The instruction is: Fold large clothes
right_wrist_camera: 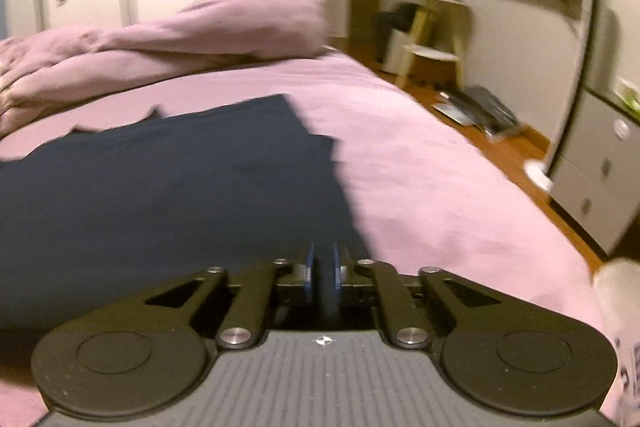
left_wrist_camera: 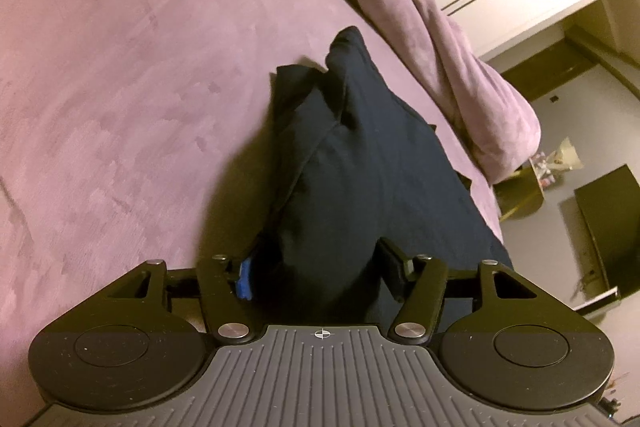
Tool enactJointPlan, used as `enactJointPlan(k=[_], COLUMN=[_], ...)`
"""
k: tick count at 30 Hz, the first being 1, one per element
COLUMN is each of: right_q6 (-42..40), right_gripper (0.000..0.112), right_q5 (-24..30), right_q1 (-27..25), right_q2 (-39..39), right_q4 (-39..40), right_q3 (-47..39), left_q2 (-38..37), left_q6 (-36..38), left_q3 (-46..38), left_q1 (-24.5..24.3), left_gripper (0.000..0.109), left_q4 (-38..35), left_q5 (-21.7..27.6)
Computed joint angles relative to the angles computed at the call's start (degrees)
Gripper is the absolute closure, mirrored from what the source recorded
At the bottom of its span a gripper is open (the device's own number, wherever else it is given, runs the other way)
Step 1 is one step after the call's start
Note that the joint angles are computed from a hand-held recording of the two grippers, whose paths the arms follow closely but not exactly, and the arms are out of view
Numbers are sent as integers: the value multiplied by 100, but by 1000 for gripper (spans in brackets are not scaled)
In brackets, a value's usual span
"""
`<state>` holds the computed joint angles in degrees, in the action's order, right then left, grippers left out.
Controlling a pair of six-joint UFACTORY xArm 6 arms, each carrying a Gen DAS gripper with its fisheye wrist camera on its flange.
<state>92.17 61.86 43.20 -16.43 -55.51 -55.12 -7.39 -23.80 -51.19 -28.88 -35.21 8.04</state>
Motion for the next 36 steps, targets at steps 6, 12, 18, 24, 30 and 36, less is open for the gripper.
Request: enactJointPlan(k=[6,12,18,24,30,36], right_q6=[272,-236,-1272,-1811,-1570,-1909], right_gripper=[101,101,100,100,100,100], right_q5=[-665,-1834,-1849,-1591,-1779,-1831], right_q1=[33,226,487,554,527,508], right_q2=[115,1081,1889,2249,2137,2194], right_q4=[-64,152,213,361,264,280], right_q3=[-170,-931,-1731,-2038,-1875,-1880], left_q2=[84,311,248,208,330,414], left_q6=[234,167,639,671,34,-352], left_q3=[-67,-335,-308,-346,-351,-414], left_q1=[-62,-34,-14,-82,-54,3], left_gripper=[34,37,54,65,56,52], left_q4=[-511,-675,-1323,-947,-543,-235], left_q5=[1,-3,27,-163,-141,-57])
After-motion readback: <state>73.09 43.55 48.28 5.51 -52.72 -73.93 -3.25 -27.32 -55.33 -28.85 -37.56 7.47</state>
